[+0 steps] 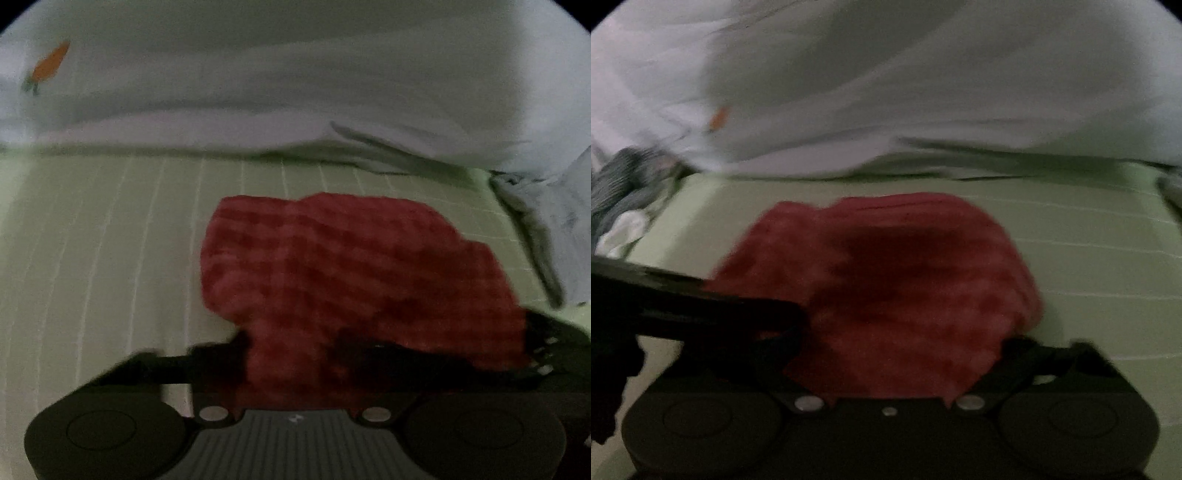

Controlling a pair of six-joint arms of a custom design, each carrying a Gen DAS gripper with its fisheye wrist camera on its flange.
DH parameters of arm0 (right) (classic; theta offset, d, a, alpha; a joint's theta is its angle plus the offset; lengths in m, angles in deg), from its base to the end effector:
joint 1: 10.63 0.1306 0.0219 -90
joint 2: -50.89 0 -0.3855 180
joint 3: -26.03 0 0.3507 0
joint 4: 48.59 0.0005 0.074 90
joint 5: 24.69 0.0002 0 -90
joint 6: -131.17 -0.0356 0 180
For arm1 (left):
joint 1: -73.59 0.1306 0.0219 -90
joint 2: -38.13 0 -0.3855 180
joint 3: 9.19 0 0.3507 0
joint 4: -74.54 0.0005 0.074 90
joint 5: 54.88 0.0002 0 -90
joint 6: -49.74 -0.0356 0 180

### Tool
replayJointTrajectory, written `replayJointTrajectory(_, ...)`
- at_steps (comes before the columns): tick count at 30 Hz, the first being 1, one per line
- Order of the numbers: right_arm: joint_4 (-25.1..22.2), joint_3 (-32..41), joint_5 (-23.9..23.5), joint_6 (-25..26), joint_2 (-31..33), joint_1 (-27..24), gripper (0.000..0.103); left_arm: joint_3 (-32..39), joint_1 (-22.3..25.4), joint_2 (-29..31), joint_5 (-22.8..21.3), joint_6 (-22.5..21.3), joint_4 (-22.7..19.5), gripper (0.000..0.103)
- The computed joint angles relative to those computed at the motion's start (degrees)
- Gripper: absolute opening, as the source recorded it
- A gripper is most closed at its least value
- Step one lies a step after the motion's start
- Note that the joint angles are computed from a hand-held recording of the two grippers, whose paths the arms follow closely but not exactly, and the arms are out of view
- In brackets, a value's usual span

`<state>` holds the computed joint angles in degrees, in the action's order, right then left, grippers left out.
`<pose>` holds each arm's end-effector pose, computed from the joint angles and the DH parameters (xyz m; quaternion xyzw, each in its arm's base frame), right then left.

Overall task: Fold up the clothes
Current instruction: 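Grasp the folded shorts with the left gripper and lift them toward the towel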

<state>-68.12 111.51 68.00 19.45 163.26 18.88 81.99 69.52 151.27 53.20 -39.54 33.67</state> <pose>0.4856 0.2724 0.2490 -0.0544 0.9267 0.1408 0.3441 0.5455 -0.0504 0.2579 0.0650 0.9585 -0.1623 0.2254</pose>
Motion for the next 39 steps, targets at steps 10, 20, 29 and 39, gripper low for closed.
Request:
replayJointTrajectory(10,-1.2,-5.0,-3.4,-8.5,-5.9,12.2,0.017,-15.1,12.4,-14.1,10.8,-2.1,-8.3,0.012)
replayJointTrajectory(20,-10.1,-7.0,11.5,-11.9,-14.9,20.5,0.018,-20.1,13.2,-23.3,19.4,-8.0,-10.0,0.012)
replayJointTrajectory(29,-8.6,-24.1,19.8,-15.6,-32.9,18.9,0.019,-28.2,-3.2,-32.7,16.0,2.1,-0.1,0.012)
replayJointTrajectory(39,-13.3,-37.4,-0.1,9.6,-55.6,-6.1,0.022,-28.7,-30.0,-33.0,-1.1,26.5,11.4,0.012)
